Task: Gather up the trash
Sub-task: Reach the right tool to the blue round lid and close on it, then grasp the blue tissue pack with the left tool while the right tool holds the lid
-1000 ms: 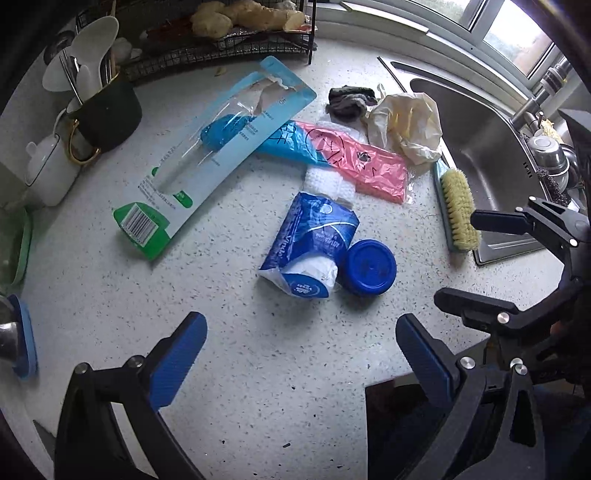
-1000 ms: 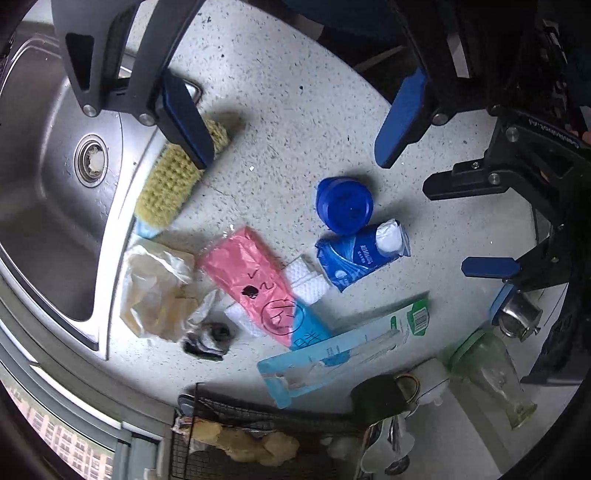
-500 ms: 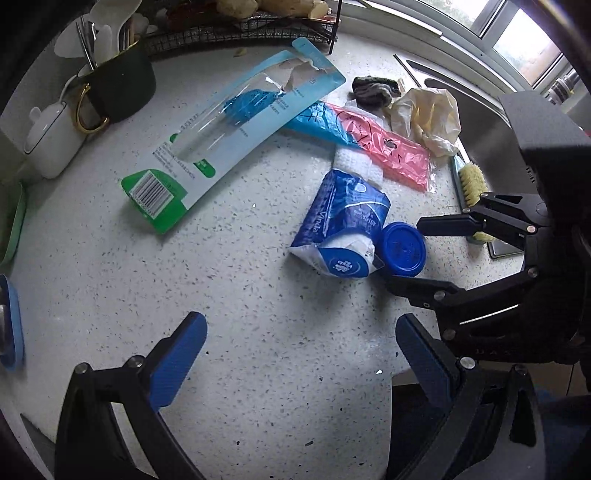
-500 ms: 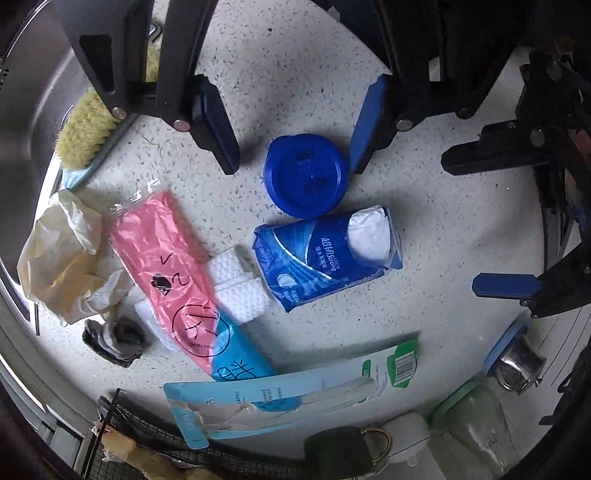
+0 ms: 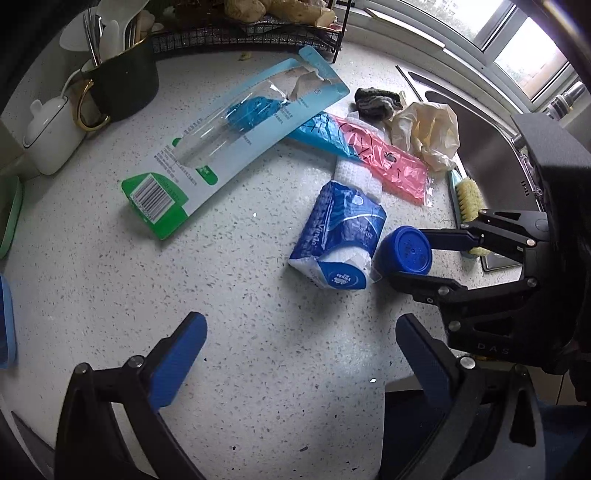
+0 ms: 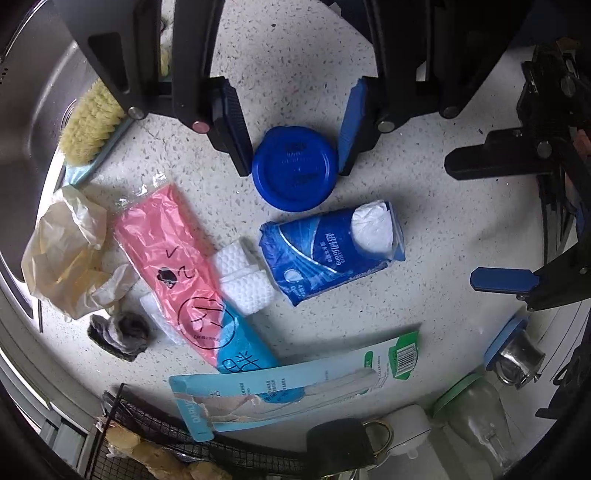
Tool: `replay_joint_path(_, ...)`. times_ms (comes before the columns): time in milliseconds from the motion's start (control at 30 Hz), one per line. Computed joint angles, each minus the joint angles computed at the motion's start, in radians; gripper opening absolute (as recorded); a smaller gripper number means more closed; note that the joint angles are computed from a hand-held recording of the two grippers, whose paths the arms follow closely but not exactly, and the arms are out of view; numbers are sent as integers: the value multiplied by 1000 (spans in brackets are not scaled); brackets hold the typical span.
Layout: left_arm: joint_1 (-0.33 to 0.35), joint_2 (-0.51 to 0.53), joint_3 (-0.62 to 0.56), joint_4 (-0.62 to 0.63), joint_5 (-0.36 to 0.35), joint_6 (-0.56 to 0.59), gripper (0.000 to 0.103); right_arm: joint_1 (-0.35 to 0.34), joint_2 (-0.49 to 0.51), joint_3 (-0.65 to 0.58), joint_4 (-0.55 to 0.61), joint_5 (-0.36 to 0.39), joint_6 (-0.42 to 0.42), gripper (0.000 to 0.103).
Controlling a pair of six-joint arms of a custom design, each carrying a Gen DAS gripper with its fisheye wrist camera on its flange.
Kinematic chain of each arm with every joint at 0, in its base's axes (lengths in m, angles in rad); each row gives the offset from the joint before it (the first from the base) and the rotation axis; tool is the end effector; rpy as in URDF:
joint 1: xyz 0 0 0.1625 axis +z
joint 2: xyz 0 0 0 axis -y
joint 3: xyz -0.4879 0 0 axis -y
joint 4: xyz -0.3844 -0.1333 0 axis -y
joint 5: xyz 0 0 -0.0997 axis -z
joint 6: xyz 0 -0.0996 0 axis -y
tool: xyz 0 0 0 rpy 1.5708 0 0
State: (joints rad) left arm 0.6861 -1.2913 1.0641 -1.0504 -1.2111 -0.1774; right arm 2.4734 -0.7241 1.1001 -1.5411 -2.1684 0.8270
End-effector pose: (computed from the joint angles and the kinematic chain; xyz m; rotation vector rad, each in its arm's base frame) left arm -0.3403 -0.4962 0.6000 0.9972 2.4932 0.0946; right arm 0.6618 -0.4239 0.2296 0.2471 -2.4365 0.2467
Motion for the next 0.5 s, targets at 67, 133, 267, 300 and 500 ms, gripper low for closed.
replay_joint_path(67, -1, 11, -7, -8, 0, 13, 102, 6, -13, 7, 5, -15, 21, 43)
replay_joint_path(133, -1, 24, -12, -18, -8, 34, 97, 13, -26, 10, 17, -23, 53, 43)
replay_joint_path(267, -5, 51, -5, -31, 1, 72, 89, 19, -61, 33, 26, -24, 120, 43)
replay_joint_path(300, -5, 58, -5, -32, -1, 84, 88, 20, -69, 39, 28, -24, 135, 43)
replay_joint_path(500, -7, 84, 27, -48, 11, 136, 88, 30, -102, 67, 45, -19, 199, 43)
